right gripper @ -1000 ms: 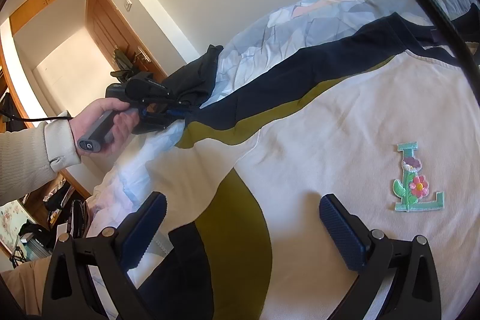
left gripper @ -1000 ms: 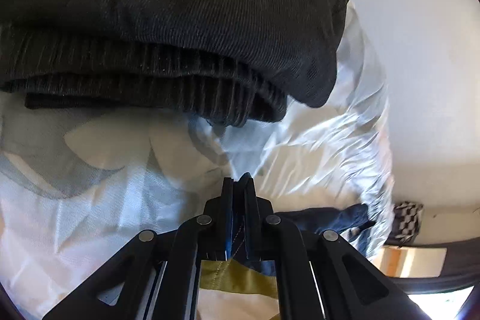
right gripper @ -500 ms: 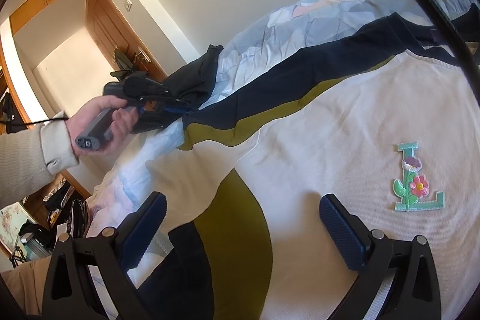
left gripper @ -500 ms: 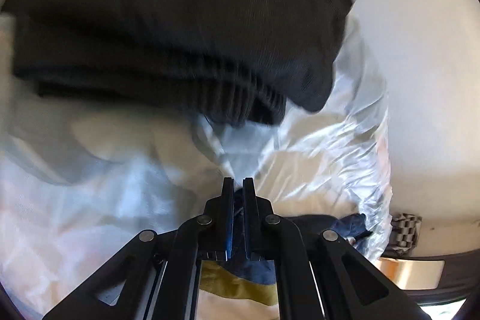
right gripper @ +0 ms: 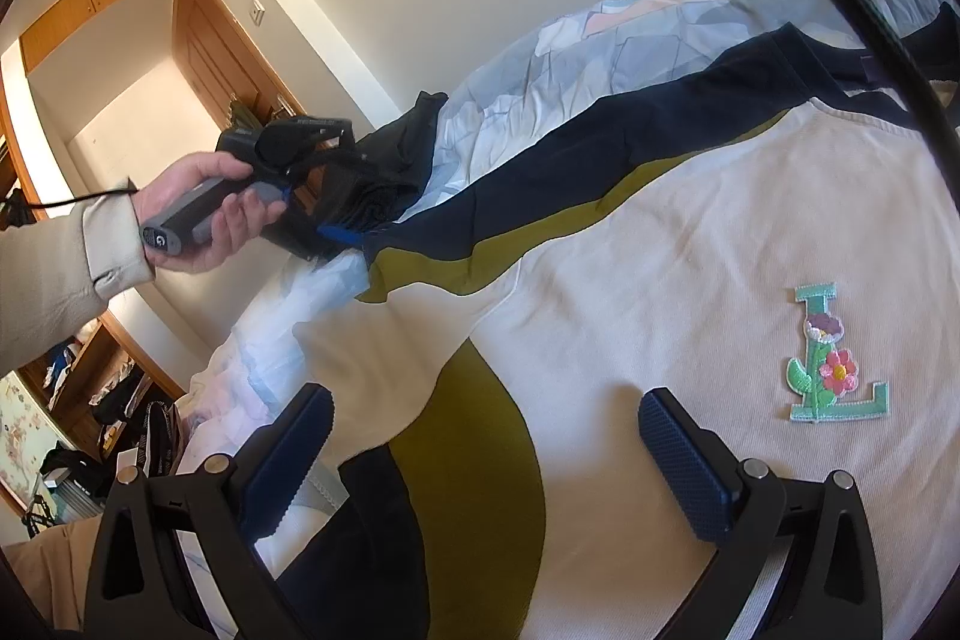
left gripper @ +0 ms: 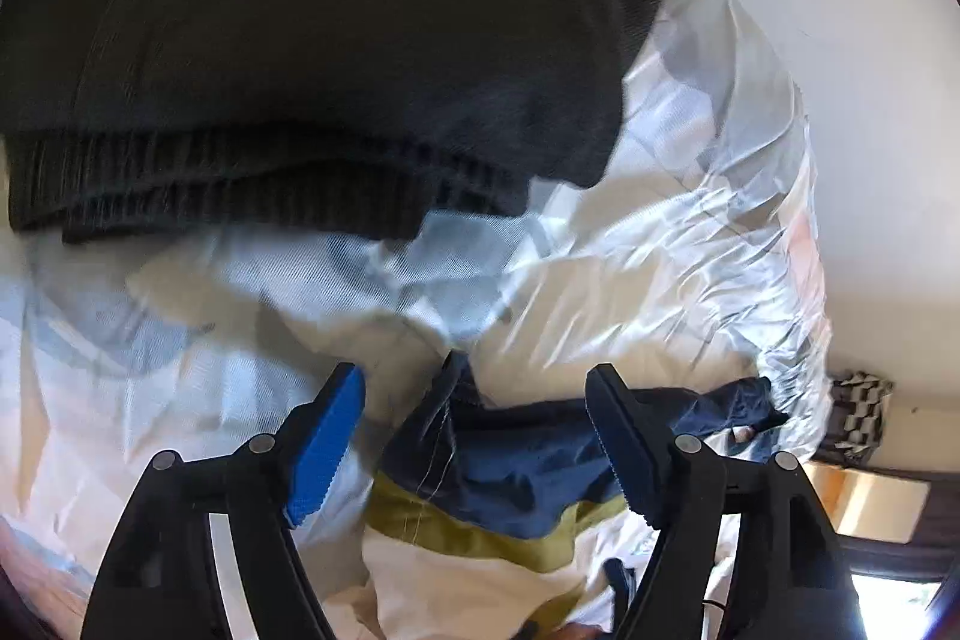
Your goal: Fold clothes
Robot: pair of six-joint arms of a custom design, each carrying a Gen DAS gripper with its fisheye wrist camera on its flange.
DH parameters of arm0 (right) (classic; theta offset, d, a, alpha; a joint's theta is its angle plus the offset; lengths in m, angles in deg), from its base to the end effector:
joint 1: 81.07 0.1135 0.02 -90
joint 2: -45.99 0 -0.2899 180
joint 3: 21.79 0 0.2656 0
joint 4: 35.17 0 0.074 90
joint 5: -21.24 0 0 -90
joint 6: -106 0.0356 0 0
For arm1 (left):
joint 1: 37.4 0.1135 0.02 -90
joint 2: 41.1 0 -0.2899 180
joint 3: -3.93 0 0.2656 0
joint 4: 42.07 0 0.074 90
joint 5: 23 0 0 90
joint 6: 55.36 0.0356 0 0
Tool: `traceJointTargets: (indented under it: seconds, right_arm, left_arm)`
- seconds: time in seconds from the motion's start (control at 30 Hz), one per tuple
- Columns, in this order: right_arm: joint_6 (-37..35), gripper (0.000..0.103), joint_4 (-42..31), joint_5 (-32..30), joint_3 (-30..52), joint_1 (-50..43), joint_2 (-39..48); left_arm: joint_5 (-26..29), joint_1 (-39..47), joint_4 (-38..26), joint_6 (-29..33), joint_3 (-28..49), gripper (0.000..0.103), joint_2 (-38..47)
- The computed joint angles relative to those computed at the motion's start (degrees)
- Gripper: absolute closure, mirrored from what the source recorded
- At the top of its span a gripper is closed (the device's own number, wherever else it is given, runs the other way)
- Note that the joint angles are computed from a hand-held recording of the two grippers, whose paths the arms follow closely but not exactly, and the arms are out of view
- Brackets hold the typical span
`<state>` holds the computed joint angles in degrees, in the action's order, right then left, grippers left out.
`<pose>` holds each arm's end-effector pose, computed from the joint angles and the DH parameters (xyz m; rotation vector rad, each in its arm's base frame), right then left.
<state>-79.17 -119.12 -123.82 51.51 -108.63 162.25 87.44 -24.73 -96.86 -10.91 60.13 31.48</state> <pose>0.2670 -0.1064 0.1170 -0.9430 2.1244 1.2427 0.2200 0.0367 0.2136 -1.3175 2.5420 -0.6292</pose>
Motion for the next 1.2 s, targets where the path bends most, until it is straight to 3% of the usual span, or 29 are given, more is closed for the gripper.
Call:
traceJointTargets:
  seconds: [0.13,0.2,0.3,0.37,0.47,0.63,0.8,0.97,1.03,1.1,1.17,1.2]
  right_arm:
    - [-0.26,0.0,-0.27,0.0,0.07,-0.11,0.06]
    - [-0.31,0.0,-0.26,-0.01,0.0,-0.16,0.06]
    - [-0.16,0.0,-0.12,-0.16,-0.14,-0.14,-0.04]
    - [-0.02,0.0,-0.01,-0.24,-0.19,-0.08,-0.09]
    - [0.04,0.0,0.02,-0.28,-0.22,-0.06,-0.13]
    - [0.2,0.0,0.13,-0.47,-0.18,0.13,-0.08]
    - [0.17,0.0,0.19,-0.54,-0.12,0.25,0.05]
    - [0.13,0.0,0.05,-0.59,0.04,0.41,0.21]
    - [0.4,0.0,0.19,-0.6,0.09,0.54,0.21]
    - [0.34,0.0,0.06,-0.57,0.19,0.53,0.24]
    - [0.42,0.0,0.07,-0.52,0.28,0.58,0.3]
    - [0.45,0.0,0.12,-0.5,0.27,0.6,0.28]
  left_arm:
    - [-2.55,-1.23,-4.08,1.81,3.53,0.027,5.64]
    - [-0.8,-0.42,-1.8,0.64,2.37,0.029,5.59]
    - [1.58,0.03,-1.77,-0.6,1.71,0.059,6.95]
    - [1.94,0.31,-2.58,-1.17,1.18,0.087,7.41]
    - [2.8,1.23,-0.6,-1.76,-0.73,0.096,5.13]
    - [5.09,4.47,6.79,-6.13,-5.89,0.097,1.21]
    - [2.2,6.59,15.0,-8.91,-11.56,0.098,-8.74]
    - [2.16,11.44,14.44,-13.19,-17.61,0.099,-15.83]
    - [-1.78,9.74,12.19,-14.72,-18.36,0.099,-21.94]
    - [-9.34,7.76,10.41,-14.72,-18.68,0.101,-32.79]
    - [-18.27,4.66,4.54,-15.32,-16.54,0.102,-38.47]
    - [-18.05,4.21,2.69,-16.99,-16.62,0.102,-40.68]
